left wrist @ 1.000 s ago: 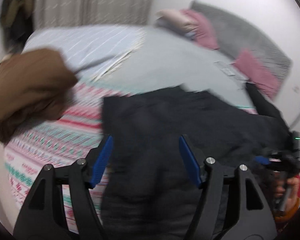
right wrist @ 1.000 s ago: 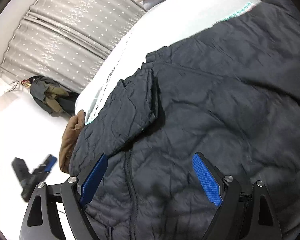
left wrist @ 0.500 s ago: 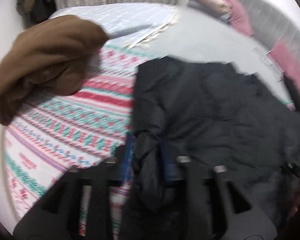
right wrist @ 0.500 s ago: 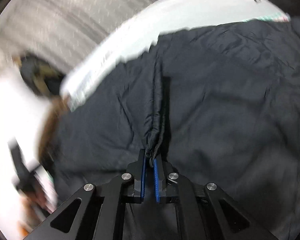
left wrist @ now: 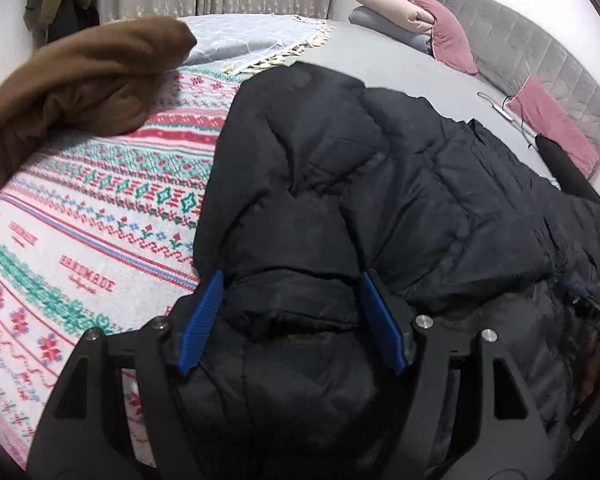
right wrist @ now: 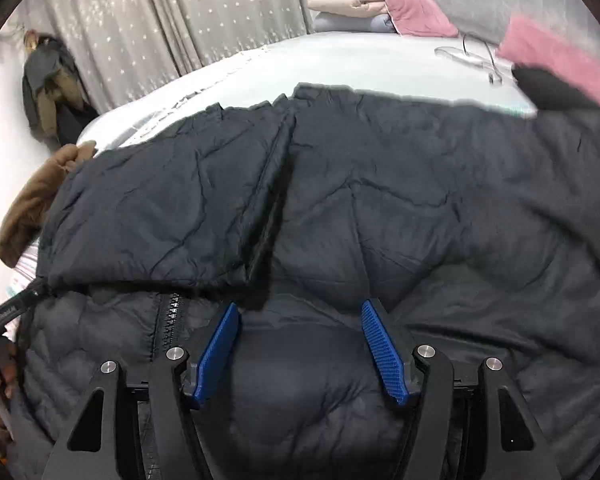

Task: Fold large clothes
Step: 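Fold the jacket hem toward the collar with the right gripper while the left smooths it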

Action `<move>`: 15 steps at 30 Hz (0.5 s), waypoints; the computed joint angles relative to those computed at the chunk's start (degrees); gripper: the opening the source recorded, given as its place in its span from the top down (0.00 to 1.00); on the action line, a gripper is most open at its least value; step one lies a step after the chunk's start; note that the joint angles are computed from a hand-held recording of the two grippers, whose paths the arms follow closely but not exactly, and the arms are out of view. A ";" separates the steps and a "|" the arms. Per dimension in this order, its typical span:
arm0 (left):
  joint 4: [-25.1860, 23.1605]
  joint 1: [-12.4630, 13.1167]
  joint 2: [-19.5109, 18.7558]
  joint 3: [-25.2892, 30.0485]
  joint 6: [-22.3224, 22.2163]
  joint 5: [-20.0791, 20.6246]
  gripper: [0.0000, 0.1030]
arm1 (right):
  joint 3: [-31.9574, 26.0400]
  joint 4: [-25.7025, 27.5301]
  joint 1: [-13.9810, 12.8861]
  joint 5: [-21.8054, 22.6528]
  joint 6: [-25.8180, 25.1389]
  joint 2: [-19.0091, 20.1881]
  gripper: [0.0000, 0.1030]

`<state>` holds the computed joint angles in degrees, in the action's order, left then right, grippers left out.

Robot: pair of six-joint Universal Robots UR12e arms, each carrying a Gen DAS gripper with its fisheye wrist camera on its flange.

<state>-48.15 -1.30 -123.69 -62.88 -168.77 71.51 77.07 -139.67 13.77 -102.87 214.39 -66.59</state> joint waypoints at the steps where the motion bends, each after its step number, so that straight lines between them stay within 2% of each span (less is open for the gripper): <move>1: -0.50 -0.16 0.66 -0.42 0.82 1.19 0.31 | 0.63 -0.78 -0.21 0.48 0.81 -0.49 0.37; 3: -1.10 0.08 1.96 -1.40 1.15 1.81 0.29 | 1.31 -0.06 -0.59 0.65 2.15 -1.70 0.37; 4: -2.26 0.32 2.82 -1.75 0.80 1.45 0.25 | 1.85 -0.52 -0.71 0.42 2.55 -2.30 0.36; 6: -4.86 0.59 4.08 -2.01 -0.44 0.76 0.23 | 3.20 -0.31 -1.34 -1.44 5.33 -4.44 0.34; 8: -7.17 0.98 4.19 -0.88 -2.12 -0.68 0.19 | 5.02 -0.94 -2.47 -3.75 10.40 -6.65 0.28; 10: -8.59 1.13 4.49 -0.19 -4.12 -1.72 0.11 | 6.91 -0.81 -3.44 -5.93 14.90 -8.64 0.17; 11: -8.55 1.23 4.85 -0.41 -4.84 -2.33 0.09 | 8.30 -0.09 -4.20 -6.91 17.35 -10.01 0.17; 13: -4.68 1.25 5.97 -2.65 -6.32 -3.32 0.01 | 11.12 0.96 -5.60 -8.45 22.51 -12.31 0.17; 15: 1.95 0.61 6.41 -5.34 -8.04 -2.45 0.01 | 13.63 2.75 -7.01 -9.56 28.21 -14.38 0.17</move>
